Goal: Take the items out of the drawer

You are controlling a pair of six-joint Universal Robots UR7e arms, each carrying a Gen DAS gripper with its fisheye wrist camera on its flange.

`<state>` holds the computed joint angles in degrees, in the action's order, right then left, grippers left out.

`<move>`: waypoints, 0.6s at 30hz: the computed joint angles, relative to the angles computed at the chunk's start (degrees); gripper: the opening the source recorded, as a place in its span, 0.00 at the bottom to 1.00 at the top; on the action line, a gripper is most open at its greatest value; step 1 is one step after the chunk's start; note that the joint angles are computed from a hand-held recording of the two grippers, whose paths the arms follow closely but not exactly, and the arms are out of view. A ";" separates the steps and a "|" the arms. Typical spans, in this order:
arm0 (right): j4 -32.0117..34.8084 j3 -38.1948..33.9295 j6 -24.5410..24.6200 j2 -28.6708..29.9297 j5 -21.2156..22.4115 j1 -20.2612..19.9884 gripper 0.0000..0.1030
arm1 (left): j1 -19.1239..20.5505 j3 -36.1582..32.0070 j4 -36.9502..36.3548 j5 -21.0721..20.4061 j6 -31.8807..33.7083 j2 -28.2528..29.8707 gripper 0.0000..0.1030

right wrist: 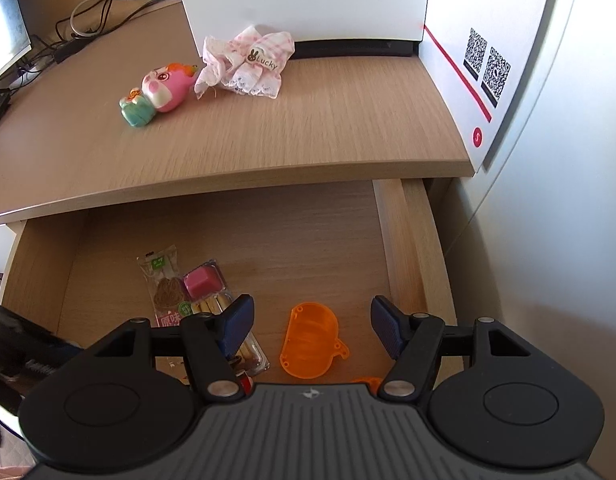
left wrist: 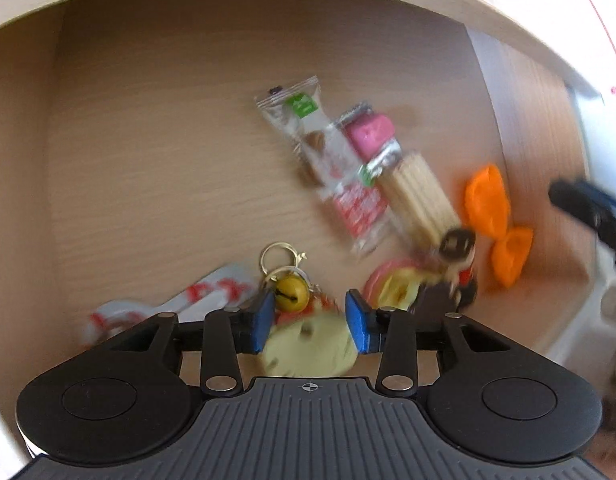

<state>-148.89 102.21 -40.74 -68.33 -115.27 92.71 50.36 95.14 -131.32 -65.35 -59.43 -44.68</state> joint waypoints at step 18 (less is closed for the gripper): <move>2.58 -0.74 -0.89 0.39 0.59 -0.40 0.63 | -3.17 0.16 -10.15 4.17 7.72 1.59 0.41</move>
<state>-146.31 101.47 -41.63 -67.94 -114.67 92.31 47.19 95.30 -141.47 -61.18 -51.71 -43.09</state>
